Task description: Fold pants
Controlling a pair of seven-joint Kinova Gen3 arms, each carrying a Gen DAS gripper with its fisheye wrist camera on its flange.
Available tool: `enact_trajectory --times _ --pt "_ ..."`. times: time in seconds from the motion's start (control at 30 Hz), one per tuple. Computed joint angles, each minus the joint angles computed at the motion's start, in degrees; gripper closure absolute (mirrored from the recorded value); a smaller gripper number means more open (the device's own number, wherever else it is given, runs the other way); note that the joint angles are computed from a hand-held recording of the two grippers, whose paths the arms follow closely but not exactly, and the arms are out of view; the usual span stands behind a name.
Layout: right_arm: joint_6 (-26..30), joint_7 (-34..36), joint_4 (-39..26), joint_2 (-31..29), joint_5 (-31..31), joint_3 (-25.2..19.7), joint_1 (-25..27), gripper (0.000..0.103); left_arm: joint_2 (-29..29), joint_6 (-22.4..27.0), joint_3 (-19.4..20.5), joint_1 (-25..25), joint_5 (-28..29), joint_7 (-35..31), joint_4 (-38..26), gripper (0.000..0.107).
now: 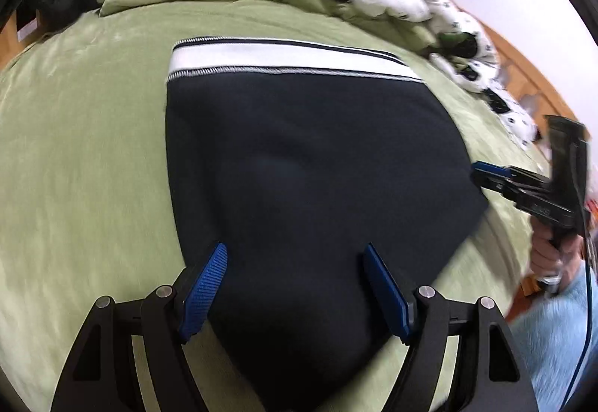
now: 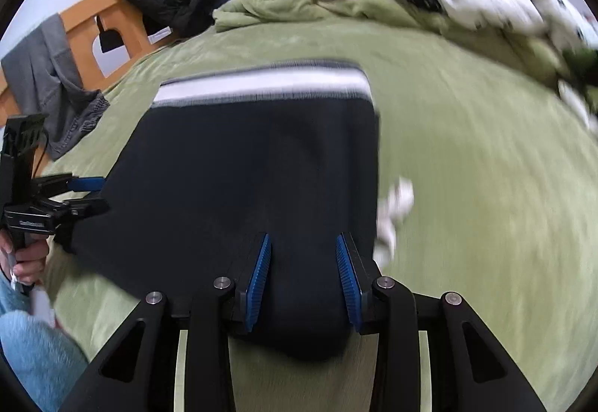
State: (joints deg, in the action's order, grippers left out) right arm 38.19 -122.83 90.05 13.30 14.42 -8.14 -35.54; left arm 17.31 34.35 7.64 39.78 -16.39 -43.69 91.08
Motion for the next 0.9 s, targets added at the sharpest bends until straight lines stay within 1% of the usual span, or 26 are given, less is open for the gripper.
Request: enact_trajectory --times 0.03,0.07,0.1,0.13,0.17,0.2,0.23,0.27,0.3,0.33,0.4,0.43,0.5,0.53,0.57,0.6,0.63,0.67,0.7,0.73,0.77,0.83,0.87,0.9 --pt "-0.99 -0.68 1.78 -0.87 -0.67 -0.79 0.8 0.066 -0.41 -0.11 -1.51 2.47 -2.23 2.32 1.15 0.033" --pt "-1.06 -0.43 2.5 -1.14 -2.08 -1.31 1.47 0.067 -0.65 0.7 -2.21 4.28 -4.34 4.56 1.9 0.033" --pt "-0.19 -0.17 2.68 -0.92 -3.8 -2.13 2.41 0.067 -0.89 2.45 -1.84 5.02 -5.51 6.06 2.0 0.033" --pt "0.22 -0.63 3.23 -1.11 -4.59 -1.96 2.28 0.067 -1.33 3.55 -0.92 4.71 -5.74 6.85 2.15 0.033" --pt "-0.21 -1.23 4.09 -1.68 -4.45 -0.85 1.1 0.067 -2.08 3.72 0.82 3.33 -5.05 7.68 3.09 0.032" --pt "-0.5 -2.08 4.9 -2.5 -3.9 -0.79 0.76 0.067 -2.54 3.54 3.44 0.91 -3.66 8.01 3.96 0.033" --pt "-0.3 -2.37 5.18 -3.12 -4.03 -0.98 0.87 0.067 -3.01 3.77 5.23 -0.44 -3.2 9.25 5.0 0.033" --pt "-0.36 -2.35 5.67 -4.06 -4.82 -1.28 1.31 0.067 -4.02 4.52 6.01 -0.74 -3.68 10.37 6.12 0.033" --pt "-0.71 -2.39 6.13 -4.68 -5.21 -1.51 1.63 0.067 -4.84 6.02 6.0 0.03 -5.09 10.94 6.63 0.033" --pt "-0.87 -2.89 6.57 -5.28 -4.95 -1.61 1.67 0.067 -4.82 7.49 5.24 1.85 -7.42 12.38 6.59 0.033" --pt "-0.19 -4.67 7.0 -6.25 -3.16 -1.75 1.29 0.067 -3.88 12.15 2.83 6.97 -12.08 14.68 5.3 0.034" --pt "-0.2 -5.11 7.32 -6.61 -2.76 -1.94 1.35 0.067 -3.31 13.57 2.07 8.41 -13.98 15.72 4.36 0.034" --pt "-0.07 -5.99 7.53 -6.89 -2.5 -2.24 1.65 0.067 -2.37 15.63 1.6 10.57 -18.59 19.84 3.37 0.036" --pt "0.09 -6.43 7.49 -6.89 -2.66 -2.36 1.82 0.067 -1.54 16.73 2.17 10.56 -20.39 21.28 2.47 0.037" --pt "0.1 -6.46 7.51 -6.89 -3.18 -2.5 2.1 0.067 -0.5 18.11 2.18 10.94 -21.72 22.16 1.28 0.045" --pt "0.18 -6.26 7.48 -6.85 -3.93 -2.67 2.39 0.067 0.36 18.57 1.16 11.61 -22.34 22.34 0.41 0.059" --pt "0.31 -6.19 7.3 -6.72 -4.15 -2.78 2.49 0.067 0.68 18.1 1.11 11.23 -22.97 22.84 0.31 0.07" --pt "0.61 -6.51 7.2 -6.68 -3.72 -2.82 2.31 0.067 0.26 16.7 1.6 10.69 -23.5 24.28 0.81 0.095" --pt "1.1 -7.31 7.26 -6.8 -2.53 -2.81 1.85 0.067 -1.12 14.39 1.04 10.85 -24.15 26.61 2.29 0.098" --pt "1.59 -8.34 7.26 -6.92 -1.2 -2.83 1.33 0.067 -3.11 12.54 -0.58 12.08 -25.41 28.94 4.67 0.098" --pt "1.87 -9.11 7.44 -7.17 -0.15 -2.85 1.03 0.067 -4.12 11.39 -1.18 12.69 -25.9 30.33 6.01 0.098" --pt "1.82 -8.84 8.16 -7.71 -0.22 -3.01 1.44 0.067 -3.39 9.71 0.27 11.02 -24.56 30.32 7.27 0.097" --pt "1.81 -8.21 8.3 -7.73 -0.73 -3.09 1.83 0.067 -3.21 8.71 0.25 10.78 -23.46 29.18 8.1 0.094" --pt "2.04 -7.49 8.2 -7.62 -1.18 -3.11 2.2 0.067 -3.68 7.76 -0.61 11.58 -23.28 28.82 8.99 0.094"
